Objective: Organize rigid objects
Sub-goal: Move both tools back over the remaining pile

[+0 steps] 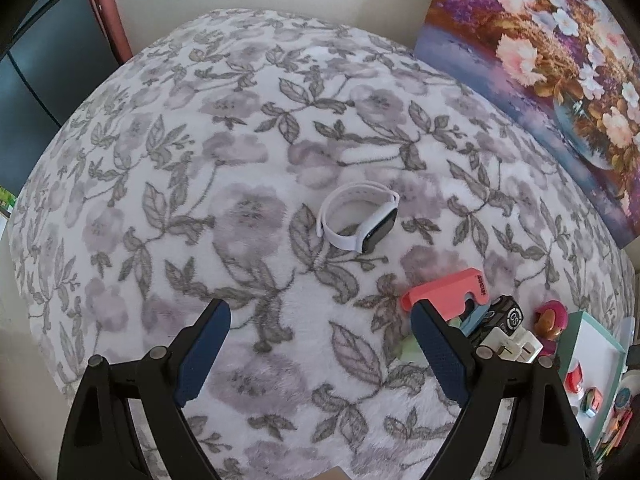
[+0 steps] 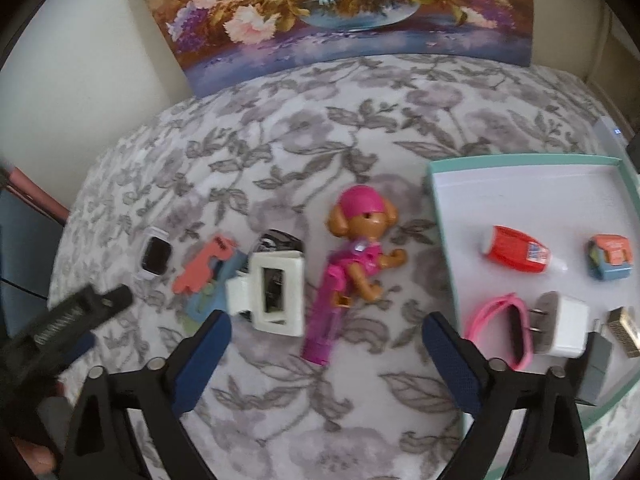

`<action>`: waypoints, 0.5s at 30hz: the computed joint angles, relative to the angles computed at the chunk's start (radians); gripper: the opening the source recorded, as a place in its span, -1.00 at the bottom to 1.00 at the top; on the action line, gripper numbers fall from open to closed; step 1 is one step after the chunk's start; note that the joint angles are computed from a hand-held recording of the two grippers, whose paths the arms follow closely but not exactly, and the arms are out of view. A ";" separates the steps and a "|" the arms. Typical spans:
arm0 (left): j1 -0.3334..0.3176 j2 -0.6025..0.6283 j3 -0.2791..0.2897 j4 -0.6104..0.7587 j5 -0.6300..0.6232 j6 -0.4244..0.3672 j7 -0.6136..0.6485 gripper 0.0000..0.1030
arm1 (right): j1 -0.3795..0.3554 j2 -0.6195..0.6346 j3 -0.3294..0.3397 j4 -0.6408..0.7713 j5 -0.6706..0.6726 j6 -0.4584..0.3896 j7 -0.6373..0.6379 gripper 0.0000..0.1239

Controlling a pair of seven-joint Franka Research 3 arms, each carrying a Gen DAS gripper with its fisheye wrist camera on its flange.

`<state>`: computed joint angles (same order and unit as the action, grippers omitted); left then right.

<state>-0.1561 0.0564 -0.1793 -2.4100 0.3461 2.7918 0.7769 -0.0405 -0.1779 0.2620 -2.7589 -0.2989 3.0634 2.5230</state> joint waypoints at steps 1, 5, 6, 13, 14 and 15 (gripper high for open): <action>-0.001 0.007 0.000 0.004 0.003 -0.001 -0.004 0.78 | 0.004 0.011 -0.003 0.005 0.004 0.014 -0.003 0.49; -0.004 0.028 0.010 0.021 0.039 -0.021 -0.053 0.79 | 0.003 0.048 0.000 0.026 0.000 0.052 -0.002 0.40; -0.003 0.033 0.012 0.024 0.045 -0.019 -0.062 0.79 | 0.020 0.061 -0.014 0.033 0.017 0.061 -0.018 0.39; 0.009 0.064 0.011 0.040 -0.001 -0.018 -0.040 0.79 | 0.022 0.131 -0.028 0.098 -0.117 0.060 0.078 0.25; 0.011 0.068 0.013 0.041 -0.005 -0.016 -0.039 0.78 | 0.028 0.136 -0.036 0.103 -0.136 0.057 0.096 0.23; 0.012 0.071 0.014 0.042 -0.008 -0.014 -0.039 0.78 | 0.035 0.143 -0.045 0.110 -0.157 0.056 0.113 0.18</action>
